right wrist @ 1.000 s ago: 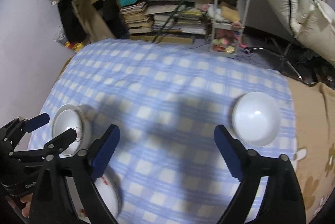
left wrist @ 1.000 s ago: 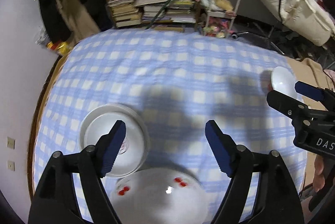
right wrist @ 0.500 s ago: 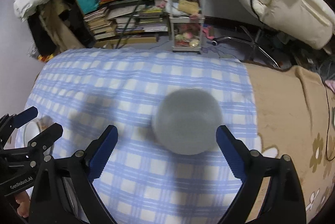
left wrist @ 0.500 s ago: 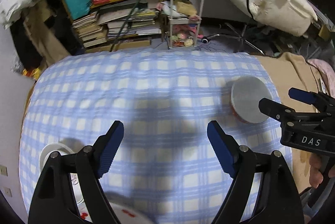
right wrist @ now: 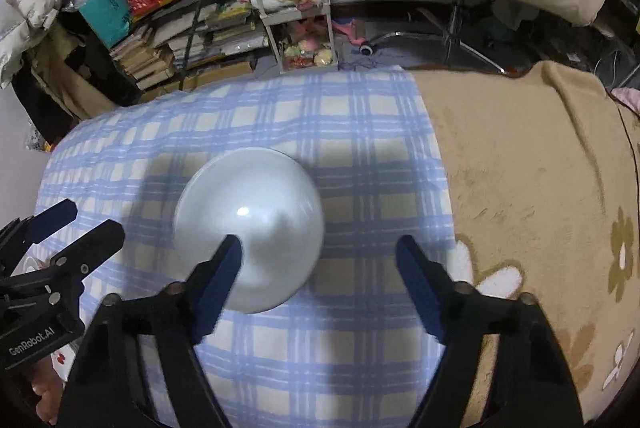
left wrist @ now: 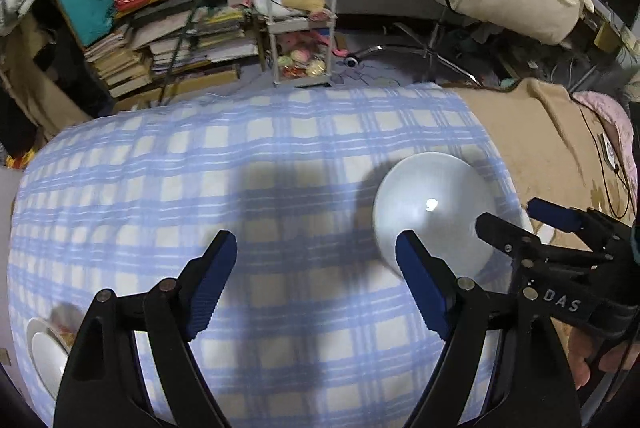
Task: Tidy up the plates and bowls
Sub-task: 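Move both grippers away from the stack to another white bowl, then close both grippers on the rim of the white bowl, then lift the white bowl with both grippers and carry it toward the stack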
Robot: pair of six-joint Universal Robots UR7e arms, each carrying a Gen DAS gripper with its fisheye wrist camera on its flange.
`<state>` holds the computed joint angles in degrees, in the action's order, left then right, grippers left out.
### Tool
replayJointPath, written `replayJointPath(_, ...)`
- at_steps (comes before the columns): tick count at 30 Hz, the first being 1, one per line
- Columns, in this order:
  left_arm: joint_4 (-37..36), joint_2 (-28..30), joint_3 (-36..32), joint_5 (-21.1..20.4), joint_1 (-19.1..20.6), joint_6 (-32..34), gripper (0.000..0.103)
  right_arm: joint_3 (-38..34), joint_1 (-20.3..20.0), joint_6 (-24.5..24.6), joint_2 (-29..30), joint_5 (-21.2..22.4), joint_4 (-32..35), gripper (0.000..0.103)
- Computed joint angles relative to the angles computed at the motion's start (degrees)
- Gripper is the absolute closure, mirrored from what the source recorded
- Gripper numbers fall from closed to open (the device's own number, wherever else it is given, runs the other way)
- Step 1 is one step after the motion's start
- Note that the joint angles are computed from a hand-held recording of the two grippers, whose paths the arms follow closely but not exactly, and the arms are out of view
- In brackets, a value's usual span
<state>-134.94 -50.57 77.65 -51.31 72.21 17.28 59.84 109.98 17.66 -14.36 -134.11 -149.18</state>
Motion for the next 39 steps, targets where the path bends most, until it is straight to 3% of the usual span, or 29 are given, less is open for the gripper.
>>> replayJointPath(5, 3.97, 3.11, -3.14, -0.71, 0.66, -2.90, 0.023, 1.11, -2.02, 1.15, -0.52, 3.86, -0.24, 0.049)
replayJointPath(6, 5.41, 3.58, -3.84, -1.14, 0.92, -4.19, 0.030, 1.26, -2.30, 0.96, -0.55, 4.30, -0.21, 0.056)
replayJointPath(7, 6.62, 4.06, -4.46, -1.40, 1.14, -5.21, 0.043, 1.15, -2.61, 0.58, -0.45, 4.85, 0.15, 0.063)
replayJointPath(9, 9.58, 4.95, -5.80, -2.08, 1.59, -7.12, 0.062, 0.91, -3.06, 0.15, -0.29, 6.03, 0.87, 0.069)
replayJointPath(13, 13.06, 5.89, -7.65, -5.61, 2.30, -8.88, 0.088, 1.07, -3.81, 0.33, -0.45, 9.28, 0.81, 0.076)
replayJointPath(14, 14.00, 6.13, -8.12, -6.07, 2.34, -9.11, 0.090, 0.64, -3.85, 0.71, -0.25, 9.63, 1.24, 0.076)
replayJointPath(17, 13.42, 6.41, -7.58, -4.59, 1.73, -7.53, 0.093, -0.51, -3.75, 2.23, 0.37, 9.58, 2.74, 0.077)
replayJointPath(19, 13.24, 6.39, -7.21, -3.96, 1.34, -6.25, 0.095, -0.78, -3.84, 1.86, 0.65, 10.91, 2.68, 0.087)
replayJointPath(25, 13.46, 5.01, -5.88, -3.50, 0.68, -6.41, 0.095, -1.34, -2.73, 4.99, 0.97, 7.94, 5.03, 0.087)
replayJointPath(39, 13.64, -1.53, -2.99, -0.52, -0.25, -8.43, 0.095, -5.05, 1.81, 2.06, 2.55, 7.27, 5.30, 0.087)
